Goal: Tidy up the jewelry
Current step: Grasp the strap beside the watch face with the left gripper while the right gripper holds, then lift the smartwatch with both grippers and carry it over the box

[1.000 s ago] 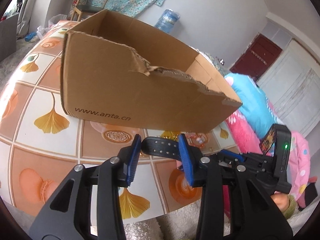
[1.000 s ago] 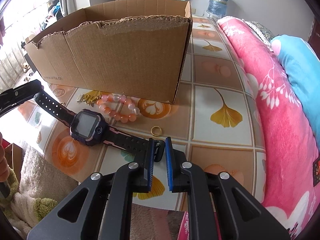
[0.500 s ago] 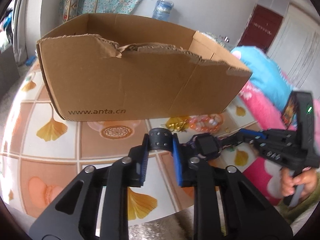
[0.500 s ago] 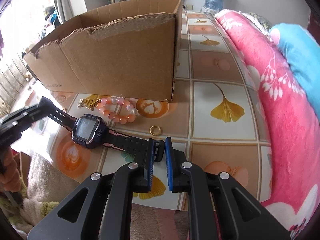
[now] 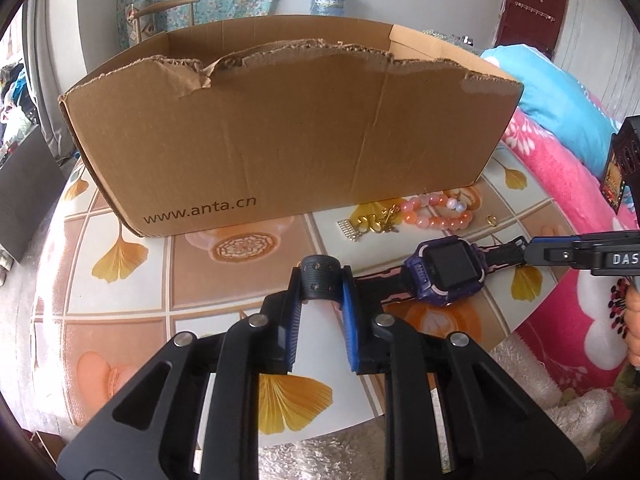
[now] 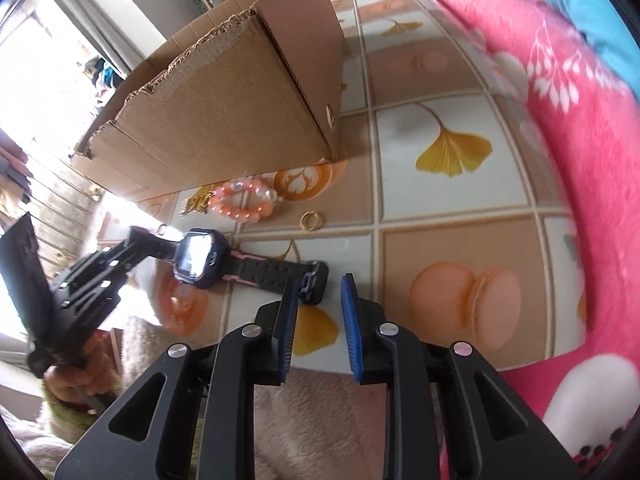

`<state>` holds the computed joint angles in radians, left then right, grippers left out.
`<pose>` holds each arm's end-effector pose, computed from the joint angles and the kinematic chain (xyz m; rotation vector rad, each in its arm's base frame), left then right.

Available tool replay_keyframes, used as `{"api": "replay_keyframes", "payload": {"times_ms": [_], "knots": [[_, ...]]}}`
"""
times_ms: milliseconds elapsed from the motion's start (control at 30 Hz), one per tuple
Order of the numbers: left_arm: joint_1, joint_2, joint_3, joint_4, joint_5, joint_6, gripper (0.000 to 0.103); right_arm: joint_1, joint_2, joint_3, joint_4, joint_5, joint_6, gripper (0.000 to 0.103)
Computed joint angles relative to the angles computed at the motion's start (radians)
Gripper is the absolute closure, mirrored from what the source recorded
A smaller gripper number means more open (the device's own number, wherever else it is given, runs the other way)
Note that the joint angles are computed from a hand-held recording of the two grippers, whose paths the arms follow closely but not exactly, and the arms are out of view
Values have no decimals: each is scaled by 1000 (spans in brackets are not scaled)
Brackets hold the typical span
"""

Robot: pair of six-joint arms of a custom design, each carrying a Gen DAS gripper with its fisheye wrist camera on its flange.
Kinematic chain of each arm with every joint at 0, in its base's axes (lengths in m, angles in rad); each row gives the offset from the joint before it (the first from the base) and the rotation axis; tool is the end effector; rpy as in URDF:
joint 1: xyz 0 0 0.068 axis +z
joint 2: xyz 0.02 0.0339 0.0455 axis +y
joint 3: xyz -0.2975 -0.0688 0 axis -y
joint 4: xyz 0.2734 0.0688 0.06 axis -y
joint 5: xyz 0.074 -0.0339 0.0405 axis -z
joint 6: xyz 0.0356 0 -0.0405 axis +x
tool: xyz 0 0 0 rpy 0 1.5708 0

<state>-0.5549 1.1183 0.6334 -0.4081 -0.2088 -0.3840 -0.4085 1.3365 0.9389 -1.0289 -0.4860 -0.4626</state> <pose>0.1977 -0.1139 0.2219 0.1186 2.4410 -0.1612 0.2281 -0.0806 0.2479 -0.1240 2.7564 0.5359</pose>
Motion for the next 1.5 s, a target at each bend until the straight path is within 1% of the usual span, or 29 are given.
{"api": "replay_keyframes", "payload": {"times_ms": [267, 400, 433, 600, 767, 833, 900, 1000, 1500], "knots": [[4, 2, 1, 3, 5, 0, 85, 15, -21, -12, 5, -36, 27, 79], [-2, 14, 3, 12, 1, -9, 85, -2, -38, -7, -19, -119, 0, 79], [-2, 16, 3, 15, 1, -9, 85, 2, -44, -8, -16, -125, -2, 79], [1, 17, 2, 17, 7, -17, 84, 68, -94, -42, 58, -29, 42, 83], [4, 10, -4, 20, 12, -18, 84, 113, -121, -64, 126, 54, 87, 94], [7, 5, -11, 25, 16, -17, 83, 130, -130, -73, 148, 84, 97, 97], [11, -1, -15, 27, 23, -16, 83, 161, -152, -94, 185, 136, 117, 98], [10, -9, -15, 25, 24, -12, 84, 184, -184, -118, 216, 170, 130, 98], [-90, -83, 32, -54, -59, -18, 85, 144, -254, -100, 208, 119, 86, 99]]}}
